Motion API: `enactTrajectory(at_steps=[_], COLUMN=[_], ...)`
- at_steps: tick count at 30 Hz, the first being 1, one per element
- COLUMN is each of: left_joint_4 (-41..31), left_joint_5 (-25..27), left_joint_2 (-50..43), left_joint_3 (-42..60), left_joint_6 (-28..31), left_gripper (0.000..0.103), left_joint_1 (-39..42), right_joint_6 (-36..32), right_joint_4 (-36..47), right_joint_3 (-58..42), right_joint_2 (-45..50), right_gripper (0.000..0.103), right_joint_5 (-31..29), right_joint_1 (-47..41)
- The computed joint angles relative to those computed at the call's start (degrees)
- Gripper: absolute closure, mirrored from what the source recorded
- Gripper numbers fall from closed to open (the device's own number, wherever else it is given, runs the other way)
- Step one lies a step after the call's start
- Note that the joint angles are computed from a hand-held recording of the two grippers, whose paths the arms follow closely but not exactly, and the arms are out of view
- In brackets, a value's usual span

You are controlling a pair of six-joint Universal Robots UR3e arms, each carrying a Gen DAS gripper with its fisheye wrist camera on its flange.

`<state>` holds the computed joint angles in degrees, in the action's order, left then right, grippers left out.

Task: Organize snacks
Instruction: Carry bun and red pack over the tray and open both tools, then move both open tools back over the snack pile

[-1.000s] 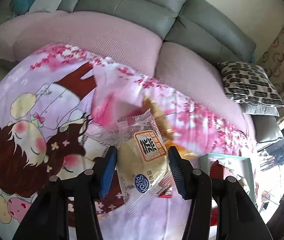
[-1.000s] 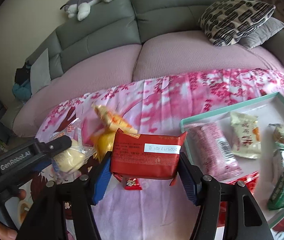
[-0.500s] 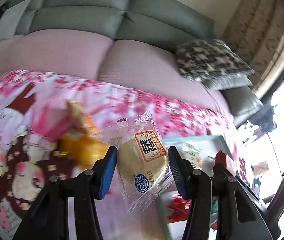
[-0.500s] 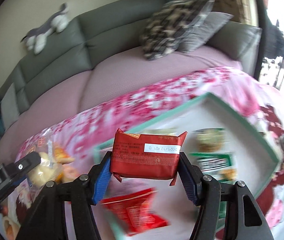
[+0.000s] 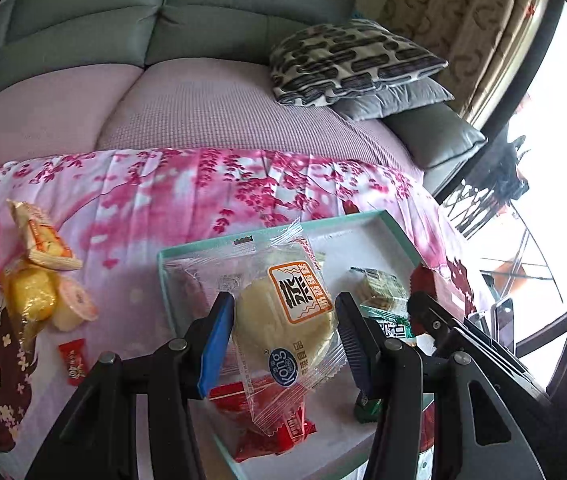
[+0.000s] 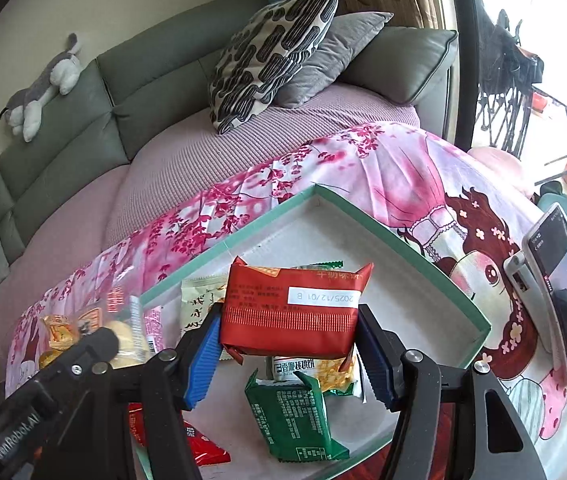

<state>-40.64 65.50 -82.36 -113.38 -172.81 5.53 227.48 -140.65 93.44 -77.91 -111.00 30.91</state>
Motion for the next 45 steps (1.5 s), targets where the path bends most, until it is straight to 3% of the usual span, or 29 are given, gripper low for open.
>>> enactTrajectory(at_steps=[12,16,21,24,27,31,33,34,35,38,45], left_joint_4=[-0.60,-0.71,-1.06,-0.88,-0.47,-0.08,0.66,0.98,1.24,2.11,2.60], left_joint_5=[0.39,0.94,2.41,4.20,6.24,8.51,10.69,11.80,13.08,15.92,17.94], left_joint_2=[-1.55,-0.94,-0.44,-0.23,-0.16,-0.02,-0.19,-0.30,-0.56,-0.98,-0.78], left_joint_3=[1.06,1.41,1.75,1.72,1.54,1.09,0.85,0.77,0.85,0.72,-0.14], left_joint_6=[-0.74,-0.91,-2.09,-2.91,-3.89,-4.76,-5.55,-5.81,-6.18,-7.08,-6.49], left_gripper=[0.047,0.038,0.037,0.028,0.025,0.023,0.022,0.018,0.006,0.002,0.002], left_joint_1=[-0.13,-0.04,0.53,1.08,1.93,3.65,4.03,4.06,4.03,4.48,6.01], right_joint_6=[-0.74,-0.78,-0.80,-0.72,-1.07,-1.51,-1.81,-1.92,-1.92,-2.28,-3.03], right_joint_4=[0.26,0.56,2.10,2.90,3.21,3.66,4.02,4.30,4.30,5.01,5.62], right_joint_3=[-0.89,-1.28,-2.70,-3.15,-3.63,-4.65,-5.17,-5.52,-5.52,-6.41,-8.02], right_joint_2=[1.79,2.21,2.98,3.09,3.21,3.65,3.92,4.13,4.13,4.63,5.64], right_gripper=[0.037,0.037,0.035,0.035,0.032,0.016,0.014,0.012,0.011,0.001,0.000], right_joint_5=[1.78,2.00,1.69,1.65,1.42,0.90,0.91,0.85,0.85,0.63,-0.33], right_joint_1=[-0.29,-0.28,-0.03,-0.11,0.01,0.45,0.60,0.69,0.69,0.95,1.76])
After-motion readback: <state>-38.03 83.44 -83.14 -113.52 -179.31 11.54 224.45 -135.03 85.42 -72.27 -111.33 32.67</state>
